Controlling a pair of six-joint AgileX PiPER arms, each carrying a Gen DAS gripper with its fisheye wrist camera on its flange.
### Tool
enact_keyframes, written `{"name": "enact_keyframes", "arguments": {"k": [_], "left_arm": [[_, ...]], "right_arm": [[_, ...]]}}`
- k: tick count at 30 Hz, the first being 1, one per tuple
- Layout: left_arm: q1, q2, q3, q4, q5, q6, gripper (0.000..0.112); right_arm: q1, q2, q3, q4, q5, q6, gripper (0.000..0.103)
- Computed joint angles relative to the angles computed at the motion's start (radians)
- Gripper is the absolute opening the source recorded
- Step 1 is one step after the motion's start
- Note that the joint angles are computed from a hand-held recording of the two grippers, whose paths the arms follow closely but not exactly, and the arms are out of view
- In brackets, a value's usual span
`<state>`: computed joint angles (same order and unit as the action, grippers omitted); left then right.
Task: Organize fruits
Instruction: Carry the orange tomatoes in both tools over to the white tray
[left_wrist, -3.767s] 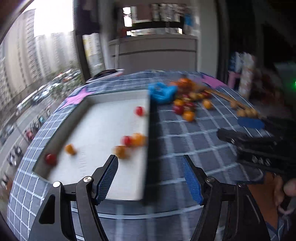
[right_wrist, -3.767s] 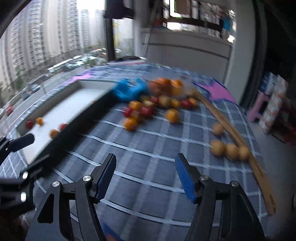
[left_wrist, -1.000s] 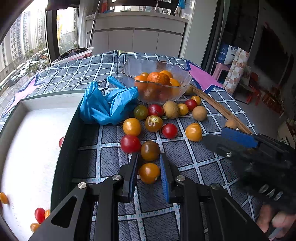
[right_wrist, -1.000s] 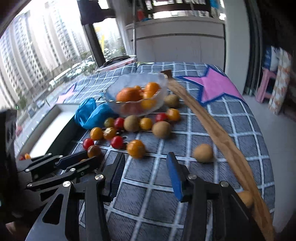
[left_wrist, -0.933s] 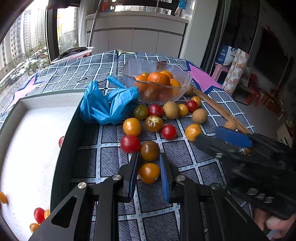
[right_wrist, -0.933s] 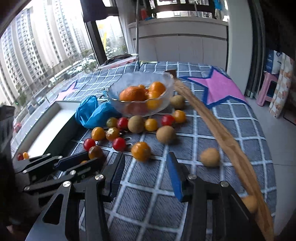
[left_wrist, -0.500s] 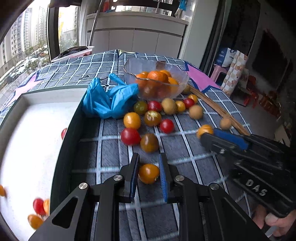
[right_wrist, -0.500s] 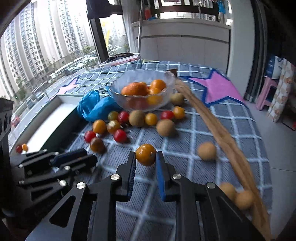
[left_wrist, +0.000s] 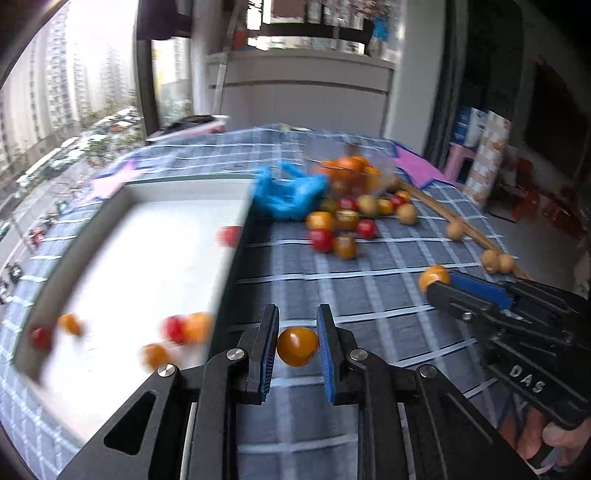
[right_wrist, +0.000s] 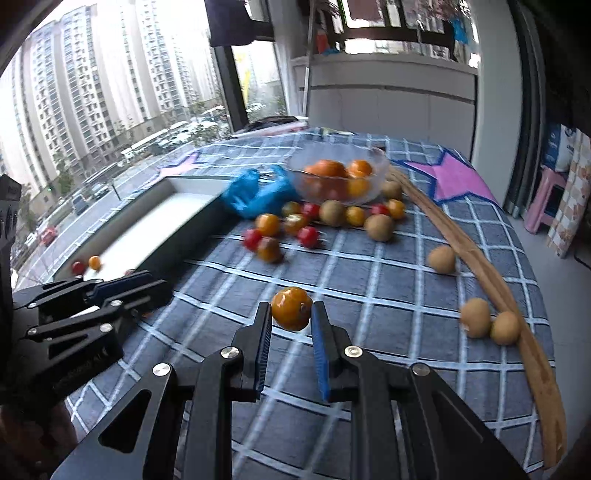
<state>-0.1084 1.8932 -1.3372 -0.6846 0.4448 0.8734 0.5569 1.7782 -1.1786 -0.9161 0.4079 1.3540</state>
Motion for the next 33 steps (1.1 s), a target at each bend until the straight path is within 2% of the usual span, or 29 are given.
{"name": "enact_keyframes", "arguments": {"k": [3,4,6,8,12,14,23,28,31,33], "left_arm": [[0.046,-0.029,0.057,-0.077,-0.060,0.096,0.023],[0.060,-0.034,0.067,-0.121,-0.056,0.145,0.023],[0.077,-0.047,0.097,-0.145,-0.097,0.189,0.023],[0.110,-0.044,0.088,-0.202,-0.056,0.234,0.023],[0.172,-0.070,0.112,-0.391,0.002,0.432,0.023],[0.190,-0.074,0.119,-0.434,0.006,0.476,0.023],[0.252,0.051,-0.042,-0.236,0.022,0.222,0.023],[0.310,0.108,-0.108,-0.206,0.106,0.152,0.023],[0.338,0.078,-0.080,-0.303,0.264,0.287,0.023],[0.301,0.017,0.008,-0.312,0.290,0.407,0.025]], "right_arm": [[0.035,0.027,-0.035,-0.056,0.003,0.043,0.023],[0.043,0.036,-0.048,-0.056,0.003,0.038,0.023],[0.065,0.066,-0.090,-0.053,0.008,0.019,0.023],[0.083,0.088,-0.122,-0.054,0.011,0.007,0.023],[0.119,0.126,-0.178,-0.099,0.015,0.040,0.023],[0.131,0.139,-0.199,-0.103,0.018,0.041,0.023],[0.178,0.230,-0.361,-0.003,0.039,-0.109,0.023],[0.186,0.263,-0.425,0.021,0.054,-0.148,0.023],[0.178,0.205,-0.346,-0.094,0.051,-0.017,0.023],[0.162,0.133,-0.235,-0.216,0.068,0.135,0.023]]}}
